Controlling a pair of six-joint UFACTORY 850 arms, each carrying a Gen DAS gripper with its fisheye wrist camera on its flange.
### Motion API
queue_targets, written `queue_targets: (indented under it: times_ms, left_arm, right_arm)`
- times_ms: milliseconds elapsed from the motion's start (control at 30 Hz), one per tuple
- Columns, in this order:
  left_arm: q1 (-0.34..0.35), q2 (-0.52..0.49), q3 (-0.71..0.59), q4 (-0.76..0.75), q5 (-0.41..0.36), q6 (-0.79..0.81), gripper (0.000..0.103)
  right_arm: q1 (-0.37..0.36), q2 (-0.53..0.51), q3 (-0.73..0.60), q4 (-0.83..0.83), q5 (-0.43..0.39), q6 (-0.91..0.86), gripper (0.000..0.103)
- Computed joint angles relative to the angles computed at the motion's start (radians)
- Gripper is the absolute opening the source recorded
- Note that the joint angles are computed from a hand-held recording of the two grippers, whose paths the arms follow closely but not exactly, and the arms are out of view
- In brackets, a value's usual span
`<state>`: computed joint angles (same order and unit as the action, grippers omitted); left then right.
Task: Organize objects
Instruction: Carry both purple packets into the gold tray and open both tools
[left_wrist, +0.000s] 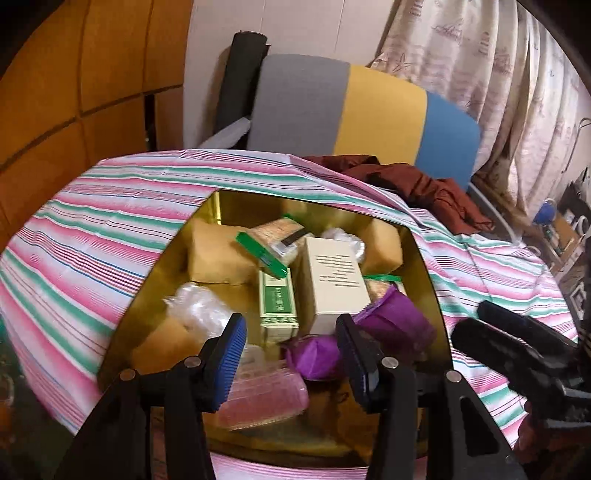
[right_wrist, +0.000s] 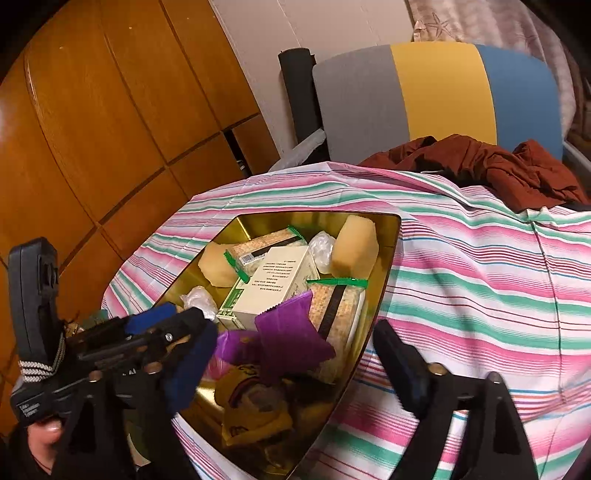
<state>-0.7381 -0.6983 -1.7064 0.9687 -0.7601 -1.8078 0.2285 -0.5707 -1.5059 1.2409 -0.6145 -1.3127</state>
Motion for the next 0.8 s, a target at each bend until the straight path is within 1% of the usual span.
queue_targets:
  times_ms: [33, 100, 200, 267, 300, 333, 367, 433, 500, 567, 700, 733, 800]
  left_arm:
    - [-0.001, 0.000, -0.007, -0.014, -0.014, 0.018, 0.051]
    - [-0.003, -0.002, -0.021, -0.037, -0.042, 0.044, 0.051]
    - [-0.007, -0.012, -0.056, -0.081, -0.095, 0.096, 0.051]
    - [-0.012, -0.033, -0.100, -0.113, -0.170, 0.144, 0.051]
    - [-0.014, -0.049, -0.132, -0.136, -0.218, 0.178, 0.051]
    - [-0.015, -0.058, -0.151, -0.149, -0.243, 0.200, 0.051]
    - [-0.016, -0.064, -0.165, -0.157, -0.262, 0.216, 0.051]
    - [-0.023, -0.068, -0.174, -0.147, -0.292, 0.206, 0.051]
    - [-0.028, -0.068, -0.177, -0.134, -0.312, 0.187, 0.051]
    - [-0.031, -0.075, -0.193, -0.147, -0.348, 0.190, 0.051]
    - [-0.034, -0.112, -0.255, -0.180, -0.458, 0.223, 0.051]
    - [-0.034, -0.113, -0.256, -0.185, -0.468, 0.225, 0.051]
    - [-0.030, -0.103, -0.240, -0.204, -0.449, 0.220, 0.051]
  right_arm:
    - [0.005, 0.007, 0.003, -0.016, 0.015, 0.010, 0.103]
    - [0.016, 0.017, 0.007, -0.055, 0.041, 0.035, 0.103]
    - [0.041, 0.030, 0.003, -0.173, 0.101, 0.117, 0.103]
    - [0.058, 0.038, 0.001, -0.259, 0.146, 0.191, 0.103]
    - [0.068, 0.042, -0.002, -0.318, 0.170, 0.249, 0.103]
    - [0.073, 0.043, -0.005, -0.359, 0.182, 0.293, 0.103]
    - [0.079, 0.042, -0.014, -0.415, 0.185, 0.355, 0.103]
    - [0.085, 0.030, -0.046, -0.529, 0.157, 0.483, 0.103]
    - [0.086, 0.025, -0.062, -0.566, 0.131, 0.542, 0.103]
    - [0.084, 0.027, -0.064, -0.554, 0.128, 0.545, 0.103]
    - [0.093, 0.033, -0.064, -0.615, 0.149, 0.603, 0.103]
    - [0.095, 0.034, -0.065, -0.624, 0.152, 0.613, 0.103]
    - [0.100, 0.038, -0.061, -0.638, 0.167, 0.628, 0.103]
